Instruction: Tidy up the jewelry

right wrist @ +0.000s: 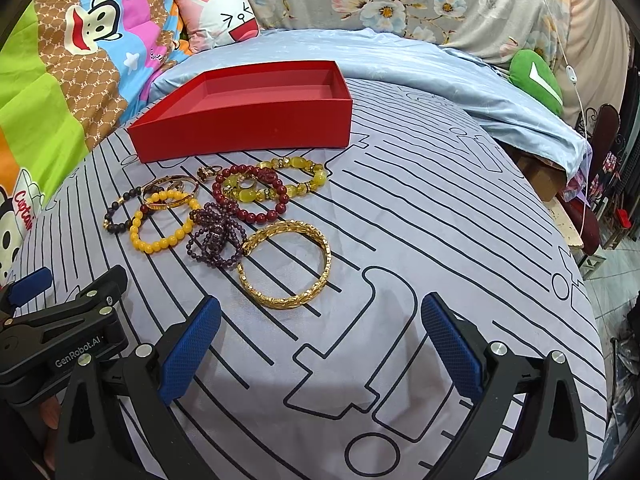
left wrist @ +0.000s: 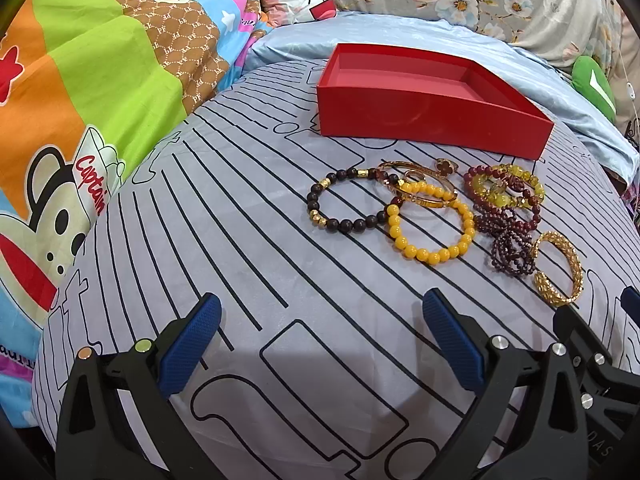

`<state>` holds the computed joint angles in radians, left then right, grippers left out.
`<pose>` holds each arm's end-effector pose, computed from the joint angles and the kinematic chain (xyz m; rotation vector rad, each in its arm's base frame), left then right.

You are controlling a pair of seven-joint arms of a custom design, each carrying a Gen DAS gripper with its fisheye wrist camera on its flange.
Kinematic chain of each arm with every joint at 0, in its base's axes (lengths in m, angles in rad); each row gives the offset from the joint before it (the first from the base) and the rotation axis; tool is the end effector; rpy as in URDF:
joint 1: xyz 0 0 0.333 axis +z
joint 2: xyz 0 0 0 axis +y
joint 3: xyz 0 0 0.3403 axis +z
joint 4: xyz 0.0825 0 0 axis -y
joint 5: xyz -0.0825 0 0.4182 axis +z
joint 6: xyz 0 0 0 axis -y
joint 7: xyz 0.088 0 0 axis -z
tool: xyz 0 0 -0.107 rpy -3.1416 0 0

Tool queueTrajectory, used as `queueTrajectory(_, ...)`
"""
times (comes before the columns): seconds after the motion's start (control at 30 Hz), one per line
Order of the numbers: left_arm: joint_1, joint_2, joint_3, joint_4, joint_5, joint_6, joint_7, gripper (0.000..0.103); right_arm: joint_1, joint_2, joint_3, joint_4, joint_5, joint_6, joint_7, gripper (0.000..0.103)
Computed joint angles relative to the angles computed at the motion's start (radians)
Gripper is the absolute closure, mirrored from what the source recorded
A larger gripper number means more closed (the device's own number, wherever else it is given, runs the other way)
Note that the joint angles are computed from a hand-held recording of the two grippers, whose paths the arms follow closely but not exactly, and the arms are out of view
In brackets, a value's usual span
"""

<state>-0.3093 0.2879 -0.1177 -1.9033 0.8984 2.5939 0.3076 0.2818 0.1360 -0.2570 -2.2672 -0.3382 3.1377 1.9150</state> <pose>0.6171 -0.2917 0.3917 -1.9309 1.6453 -0.5445 0.6025 0.0471 0.3831 -1.8271 1.7662 -0.7171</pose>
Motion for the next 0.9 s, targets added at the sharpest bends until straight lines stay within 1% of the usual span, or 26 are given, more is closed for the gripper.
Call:
queueTrajectory(0.03, -0.001, 0.0, 0.0, -0.001, 0.001, 0.0, -0.002, 0.007, -0.007, -0.001, 0.008, -0.001, 0.009, 0.0, -0.009, 0.006)
queueTrajectory(0.9, -0.003, 0.006, 0.003, -0.001, 0.004, 0.006, -0.005, 0.007, -0.003, 0.001, 0.005, 0.0, 0.02, -0.001, -0.018, 0.006)
